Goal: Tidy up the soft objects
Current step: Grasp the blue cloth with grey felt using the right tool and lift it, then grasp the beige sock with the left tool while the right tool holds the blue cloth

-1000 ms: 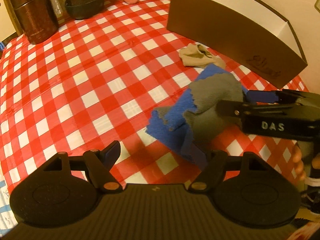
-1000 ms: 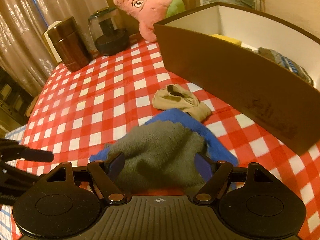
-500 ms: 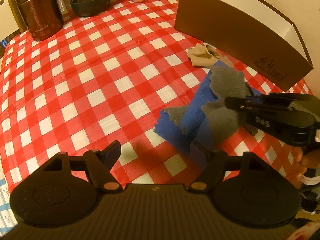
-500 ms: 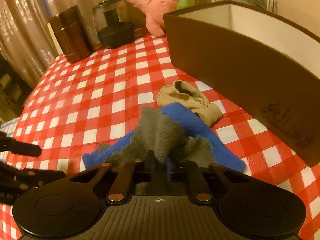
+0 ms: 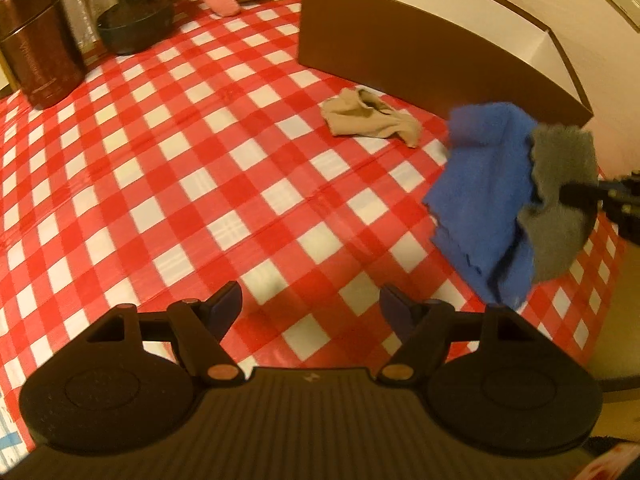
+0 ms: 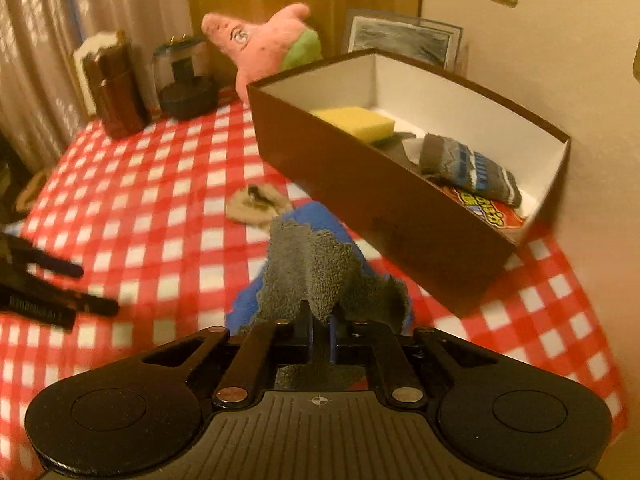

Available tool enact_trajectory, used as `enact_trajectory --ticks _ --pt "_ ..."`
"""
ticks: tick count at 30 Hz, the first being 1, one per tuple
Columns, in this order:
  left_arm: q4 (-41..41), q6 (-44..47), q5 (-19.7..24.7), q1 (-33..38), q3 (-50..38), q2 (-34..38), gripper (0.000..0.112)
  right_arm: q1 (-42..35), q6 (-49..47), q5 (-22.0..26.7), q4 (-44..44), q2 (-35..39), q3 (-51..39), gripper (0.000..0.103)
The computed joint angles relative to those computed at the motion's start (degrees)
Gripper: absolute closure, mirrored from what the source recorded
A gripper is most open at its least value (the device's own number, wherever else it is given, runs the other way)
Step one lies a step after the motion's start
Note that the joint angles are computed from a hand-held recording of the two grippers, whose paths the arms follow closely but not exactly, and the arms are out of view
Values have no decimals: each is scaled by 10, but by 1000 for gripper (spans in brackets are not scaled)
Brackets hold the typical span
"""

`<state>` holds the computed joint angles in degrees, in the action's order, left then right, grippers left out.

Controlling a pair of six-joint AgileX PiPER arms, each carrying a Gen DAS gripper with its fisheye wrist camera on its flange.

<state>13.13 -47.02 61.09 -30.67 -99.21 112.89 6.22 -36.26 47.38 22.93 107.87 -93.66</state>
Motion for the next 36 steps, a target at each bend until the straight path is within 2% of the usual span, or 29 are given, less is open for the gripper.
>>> enact_trajectory --ticks 3,4,6,7,8,9,11,15,19,24,25,26,27,28,29,31,36 --pt "-4 7 3 -3 -13 9 38 -9 -11 -12 25 -3 29 94" --pt "-5 9 5 -4 -17 12 38 -11 -12 1 37 6 27 87" --pt "-6 11 7 -6 -21 13 38 -1 28 -4 27 18 32 61" --pt "-5 11 9 -7 -21 13 38 5 49 -24 18 16 46 35" --pt "-3 9 10 -7 -21 13 38 12 65 -50 7 10 63 23" --pt "-3 7 11 -6 -20 12 38 19 77 -88 -5 -1 88 22" --pt "-3 4 12 -5 -18 11 38 33 118 -112 -48 3 95 20" --pt "-1 2 16 -3 -19 14 38 44 161 -119 -75 34 70 20" --pt "2 7 15 -3 -31 23 38 51 160 -109 -68 65 35 20" --pt "6 18 3 0 -48 36 38 67 189 -121 -119 94 15 20" --pt "7 21 1 0 -51 39 38 68 187 -121 -124 96 14 25" --pt "7 25 -1 0 -57 44 38 67 180 -128 -123 94 20 42" --pt "7 29 -4 1 -62 48 38 66 177 -128 -128 94 21 51" --pt "6 34 -7 2 -66 52 38 65 175 -127 -134 95 20 68" --pt "5 38 -9 3 -69 55 38 61 164 -130 -125 93 23 81" --pt "4 49 -14 5 -80 64 38 49 147 -125 -104 90 22 87" --pt "-2 86 -24 12 -117 92 40 16 116 -112 -53 72 23 89"
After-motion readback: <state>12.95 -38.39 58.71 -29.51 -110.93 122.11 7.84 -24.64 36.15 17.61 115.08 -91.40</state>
